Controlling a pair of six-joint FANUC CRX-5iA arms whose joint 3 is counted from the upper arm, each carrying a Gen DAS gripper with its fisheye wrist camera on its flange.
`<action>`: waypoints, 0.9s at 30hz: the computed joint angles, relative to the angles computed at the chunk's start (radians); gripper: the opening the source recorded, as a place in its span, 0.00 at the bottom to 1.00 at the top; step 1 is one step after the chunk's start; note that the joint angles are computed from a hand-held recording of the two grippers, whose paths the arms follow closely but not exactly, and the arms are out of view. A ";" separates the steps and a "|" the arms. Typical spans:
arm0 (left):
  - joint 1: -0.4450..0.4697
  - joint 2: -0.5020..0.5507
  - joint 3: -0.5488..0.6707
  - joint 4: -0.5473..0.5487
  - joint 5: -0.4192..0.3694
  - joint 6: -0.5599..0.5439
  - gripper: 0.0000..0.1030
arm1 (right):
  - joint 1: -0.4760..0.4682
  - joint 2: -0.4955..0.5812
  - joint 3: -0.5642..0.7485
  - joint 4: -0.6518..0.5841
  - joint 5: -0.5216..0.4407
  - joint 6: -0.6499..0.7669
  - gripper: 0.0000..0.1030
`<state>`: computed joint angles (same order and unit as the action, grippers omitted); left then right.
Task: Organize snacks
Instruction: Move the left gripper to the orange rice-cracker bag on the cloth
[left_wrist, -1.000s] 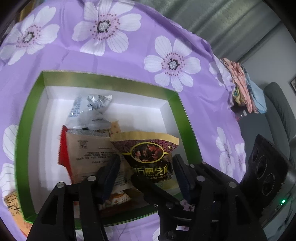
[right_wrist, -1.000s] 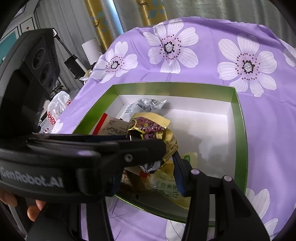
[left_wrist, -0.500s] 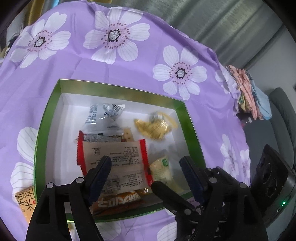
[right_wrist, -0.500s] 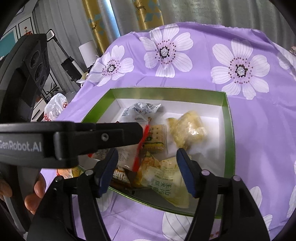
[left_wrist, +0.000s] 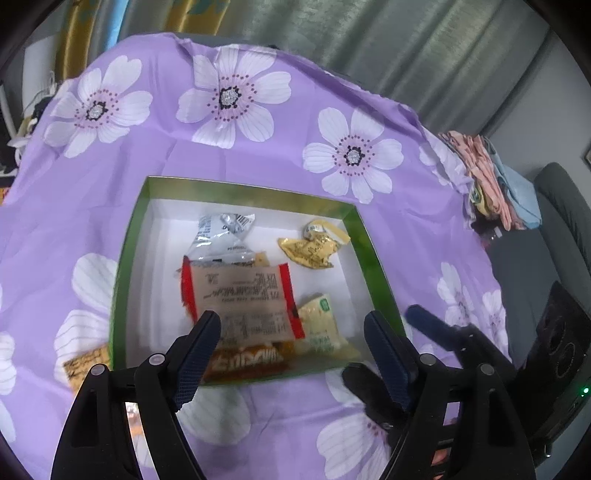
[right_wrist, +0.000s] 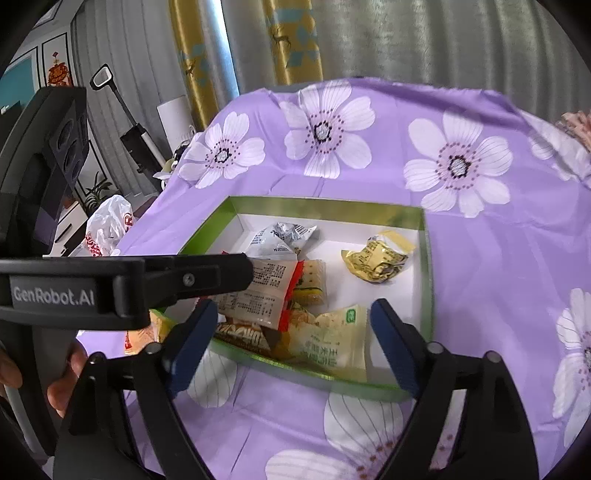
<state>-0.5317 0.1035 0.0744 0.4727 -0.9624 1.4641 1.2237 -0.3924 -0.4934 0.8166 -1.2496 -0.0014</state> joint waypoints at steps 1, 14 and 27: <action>0.003 -0.010 -0.010 0.005 0.002 -0.001 0.79 | 0.022 -0.001 0.002 0.012 -0.029 -0.015 0.90; 0.048 -0.196 -0.193 0.080 0.034 -0.041 0.98 | 0.238 -0.005 0.029 0.082 -0.223 -0.128 0.91; 0.089 -0.332 -0.315 0.104 0.028 -0.085 0.98 | 0.351 0.044 0.081 0.090 -0.311 -0.168 0.92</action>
<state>-0.4428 -0.2281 -0.2408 0.5762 -0.9347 1.3794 1.5745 -0.3480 -0.4124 0.9062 -1.5603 -0.1696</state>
